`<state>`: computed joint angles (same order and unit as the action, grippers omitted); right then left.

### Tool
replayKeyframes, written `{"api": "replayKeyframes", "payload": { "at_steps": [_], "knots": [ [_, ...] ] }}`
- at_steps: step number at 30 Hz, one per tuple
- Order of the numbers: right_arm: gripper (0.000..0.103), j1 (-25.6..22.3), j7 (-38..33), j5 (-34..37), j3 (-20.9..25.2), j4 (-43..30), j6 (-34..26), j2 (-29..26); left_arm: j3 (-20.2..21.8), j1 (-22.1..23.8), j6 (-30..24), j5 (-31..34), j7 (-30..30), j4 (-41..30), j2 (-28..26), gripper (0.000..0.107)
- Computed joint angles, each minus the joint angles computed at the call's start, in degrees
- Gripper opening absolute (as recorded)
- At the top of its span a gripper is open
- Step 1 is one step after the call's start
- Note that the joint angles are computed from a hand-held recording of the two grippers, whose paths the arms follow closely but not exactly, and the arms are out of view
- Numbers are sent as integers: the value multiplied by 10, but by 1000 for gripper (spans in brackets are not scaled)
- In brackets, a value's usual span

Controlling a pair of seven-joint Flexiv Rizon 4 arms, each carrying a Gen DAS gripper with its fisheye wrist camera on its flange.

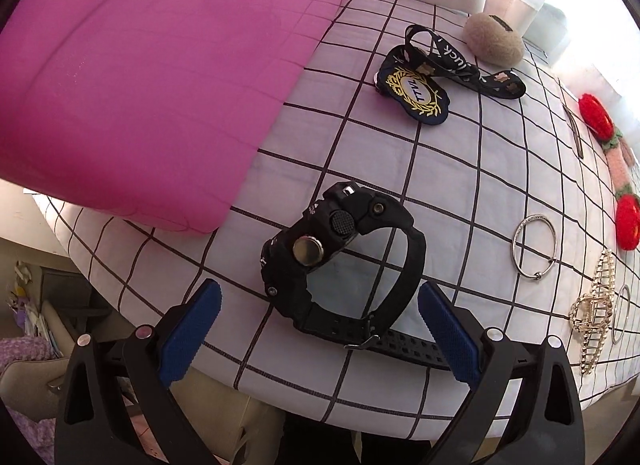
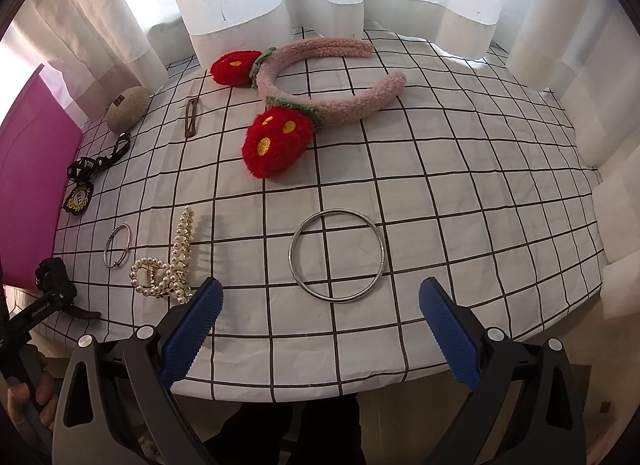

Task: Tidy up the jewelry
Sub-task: 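Move the left tool toward the black wristwatch and lower around it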

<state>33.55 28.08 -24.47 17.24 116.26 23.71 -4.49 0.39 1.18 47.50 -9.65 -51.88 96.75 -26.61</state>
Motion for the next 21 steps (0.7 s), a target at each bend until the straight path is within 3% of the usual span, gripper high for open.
{"api": "replayKeyframes", "payload": {
  "at_steps": [7, 12, 16, 21],
  "knots": [
    [94, -20, -46, 24, -11, 24, 25, -14, -7, 0, 21, -7, 3, 4, -9, 97],
    [94, -32, -55, 35, -16, 50, 81, -21, -10, 3, 27, -17, 11, 6, -11, 97],
    [94, -31, -59, 23, -18, 56, 78, -24, -14, 9, 25, -35, 16, 16, -7, 98],
    [94, -29, -52, 2, -20, 62, 80, -27, -26, 17, 62, -59, 46, 37, -9, 98]
  ]
}}
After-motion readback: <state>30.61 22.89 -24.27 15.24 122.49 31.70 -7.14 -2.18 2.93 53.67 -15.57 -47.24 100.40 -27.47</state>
